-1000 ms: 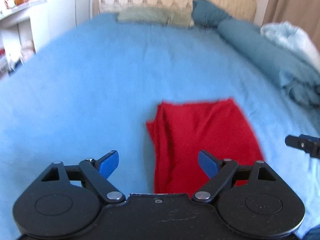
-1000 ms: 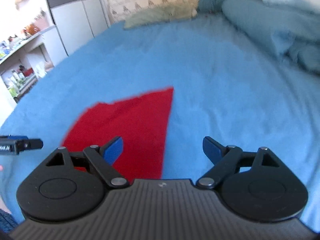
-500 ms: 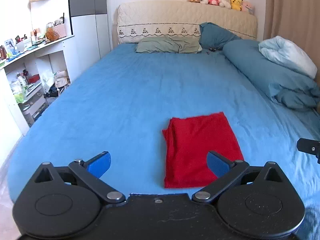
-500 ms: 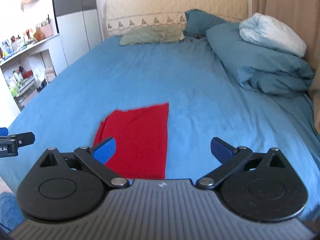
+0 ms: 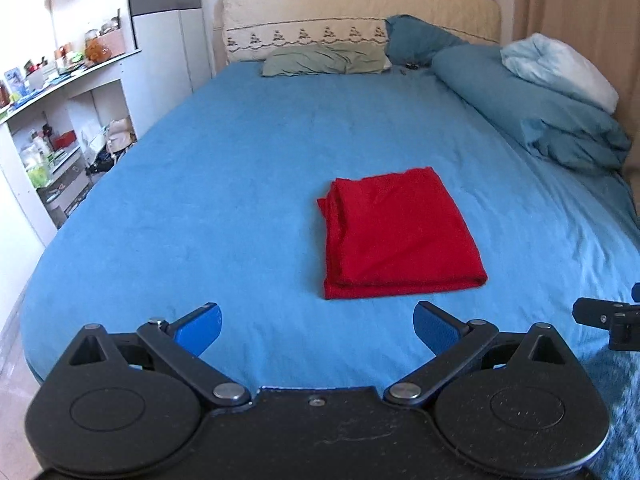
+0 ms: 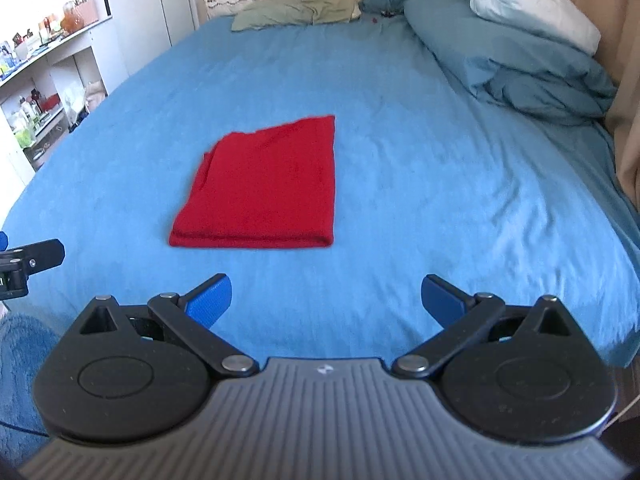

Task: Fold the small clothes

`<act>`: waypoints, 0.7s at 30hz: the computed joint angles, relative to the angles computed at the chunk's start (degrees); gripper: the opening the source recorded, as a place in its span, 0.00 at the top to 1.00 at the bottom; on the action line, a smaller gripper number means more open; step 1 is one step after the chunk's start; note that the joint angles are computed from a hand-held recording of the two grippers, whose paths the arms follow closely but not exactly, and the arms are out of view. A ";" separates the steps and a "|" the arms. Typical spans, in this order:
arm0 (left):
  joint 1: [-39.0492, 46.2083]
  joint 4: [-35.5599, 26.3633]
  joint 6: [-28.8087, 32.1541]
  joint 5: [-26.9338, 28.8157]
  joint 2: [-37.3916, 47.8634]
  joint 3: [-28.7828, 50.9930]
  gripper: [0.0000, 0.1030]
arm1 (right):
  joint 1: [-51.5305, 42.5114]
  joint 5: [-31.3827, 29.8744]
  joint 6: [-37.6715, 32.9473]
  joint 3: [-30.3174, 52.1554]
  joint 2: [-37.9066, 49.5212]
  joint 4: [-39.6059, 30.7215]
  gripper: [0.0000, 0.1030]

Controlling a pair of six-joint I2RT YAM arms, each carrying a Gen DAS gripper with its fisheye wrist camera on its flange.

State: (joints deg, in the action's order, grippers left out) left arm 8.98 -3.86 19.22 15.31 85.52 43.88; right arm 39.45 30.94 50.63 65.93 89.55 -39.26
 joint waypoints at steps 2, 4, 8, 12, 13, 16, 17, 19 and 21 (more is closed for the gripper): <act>-0.13 0.46 0.46 0.14 -0.27 -0.86 0.00 | 0.82 0.70 0.80 -0.16 0.21 -0.83 0.00; -0.23 0.51 0.60 0.42 -0.41 -1.29 0.00 | 1.13 1.03 1.44 -0.10 0.37 -1.42 0.00; -0.08 1.75 1.06 0.57 -0.70 -2.07 0.00 | 1.08 1.30 2.22 0.02 0.29 -2.20 0.00; 0.33 2.27 0.48 1.09 -0.73 -2.33 0.00 | 0.98 1.53 1.96 0.37 0.28 -2.92 0.00; 0.40 2.42 0.46 1.00 -0.74 -2.40 0.00 | 1.03 1.55 2.18 0.50 0.41 -3.03 0.00; 0.22 3.07 0.41 0.49 -1.29 -3.26 0.00 | 0.61 1.31 1.41 -0.24 -0.27 -2.53 0.00; 0.22 2.94 0.41 0.46 -1.45 -3.24 0.00 | 0.68 1.36 1.54 -0.10 -0.14 -2.63 0.00; 0.26 2.80 0.37 0.50 -1.68 -3.23 0.00 | 0.82 1.42 1.80 0.10 0.03 -2.67 0.00; 0.02 2.95 0.27 0.32 -1.97 -3.45 0.00 | 0.92 1.37 1.97 0.29 0.18 -2.75 0.00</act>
